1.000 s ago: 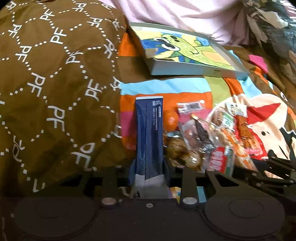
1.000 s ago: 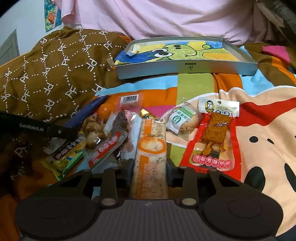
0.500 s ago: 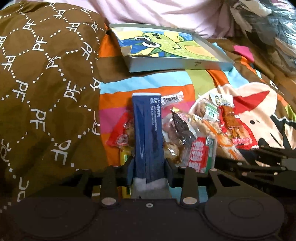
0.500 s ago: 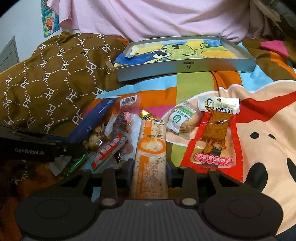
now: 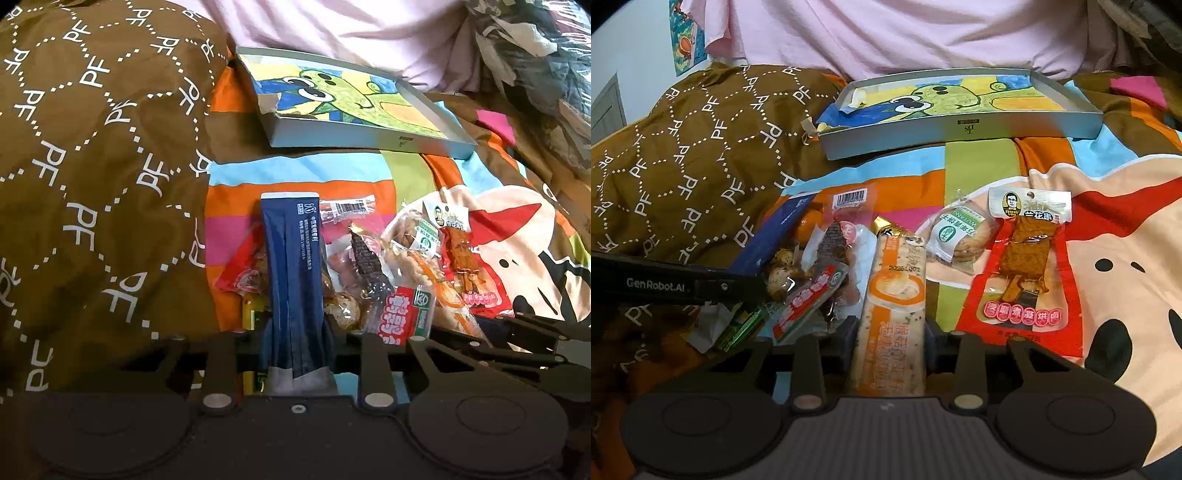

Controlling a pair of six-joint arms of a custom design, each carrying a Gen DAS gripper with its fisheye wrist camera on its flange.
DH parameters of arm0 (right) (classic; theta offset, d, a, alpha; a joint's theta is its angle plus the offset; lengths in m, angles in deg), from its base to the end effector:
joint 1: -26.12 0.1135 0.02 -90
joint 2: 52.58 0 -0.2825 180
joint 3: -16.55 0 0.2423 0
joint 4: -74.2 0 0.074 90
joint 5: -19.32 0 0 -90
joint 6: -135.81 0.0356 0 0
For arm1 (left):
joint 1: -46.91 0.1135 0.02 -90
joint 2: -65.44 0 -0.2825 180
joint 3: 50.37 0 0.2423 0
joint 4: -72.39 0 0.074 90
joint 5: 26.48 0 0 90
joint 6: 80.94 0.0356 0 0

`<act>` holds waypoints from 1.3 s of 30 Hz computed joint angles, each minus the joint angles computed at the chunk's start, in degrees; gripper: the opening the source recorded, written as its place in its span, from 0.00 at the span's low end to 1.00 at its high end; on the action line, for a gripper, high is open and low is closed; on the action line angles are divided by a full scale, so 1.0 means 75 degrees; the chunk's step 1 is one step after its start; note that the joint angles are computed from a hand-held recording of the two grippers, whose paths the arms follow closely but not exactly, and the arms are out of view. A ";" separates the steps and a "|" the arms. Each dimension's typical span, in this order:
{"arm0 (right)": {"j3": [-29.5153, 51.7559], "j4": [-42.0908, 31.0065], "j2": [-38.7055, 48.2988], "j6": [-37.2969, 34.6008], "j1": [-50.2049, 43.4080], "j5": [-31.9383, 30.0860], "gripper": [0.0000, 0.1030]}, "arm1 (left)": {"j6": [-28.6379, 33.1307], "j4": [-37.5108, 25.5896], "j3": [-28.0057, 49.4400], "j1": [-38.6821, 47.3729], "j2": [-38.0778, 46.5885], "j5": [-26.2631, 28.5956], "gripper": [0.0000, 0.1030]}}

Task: Organize snacks
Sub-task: 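Close left tool on blue pack while right tool grasps bread bar, then carry blue pack and bread bar into grey tray and release both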

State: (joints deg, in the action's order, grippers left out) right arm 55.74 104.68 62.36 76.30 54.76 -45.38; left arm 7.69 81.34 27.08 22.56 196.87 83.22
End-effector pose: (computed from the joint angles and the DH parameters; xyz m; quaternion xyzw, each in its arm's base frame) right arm 0.2473 0.1177 0.0594 0.0979 0.9009 0.0070 0.4229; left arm 0.3826 -0.1863 0.0533 0.2455 0.8791 -0.2380 0.3322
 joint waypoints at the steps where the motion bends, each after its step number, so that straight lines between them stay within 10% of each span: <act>1: -0.0007 0.0027 0.0009 -0.0023 0.0015 0.0027 0.38 | -0.0008 0.0047 -0.0031 -0.0005 -0.0012 -0.0020 0.26; 26: -0.0898 0.1313 -0.0814 -0.1443 0.0620 0.1176 0.36 | -0.0737 0.1924 -0.1474 -0.0504 -0.0862 -0.0515 0.24; 39: 0.0823 0.1034 -0.0926 -0.3712 -0.1714 -0.0717 0.36 | -0.1277 0.0048 0.2470 -0.0954 -0.0011 -0.1353 0.24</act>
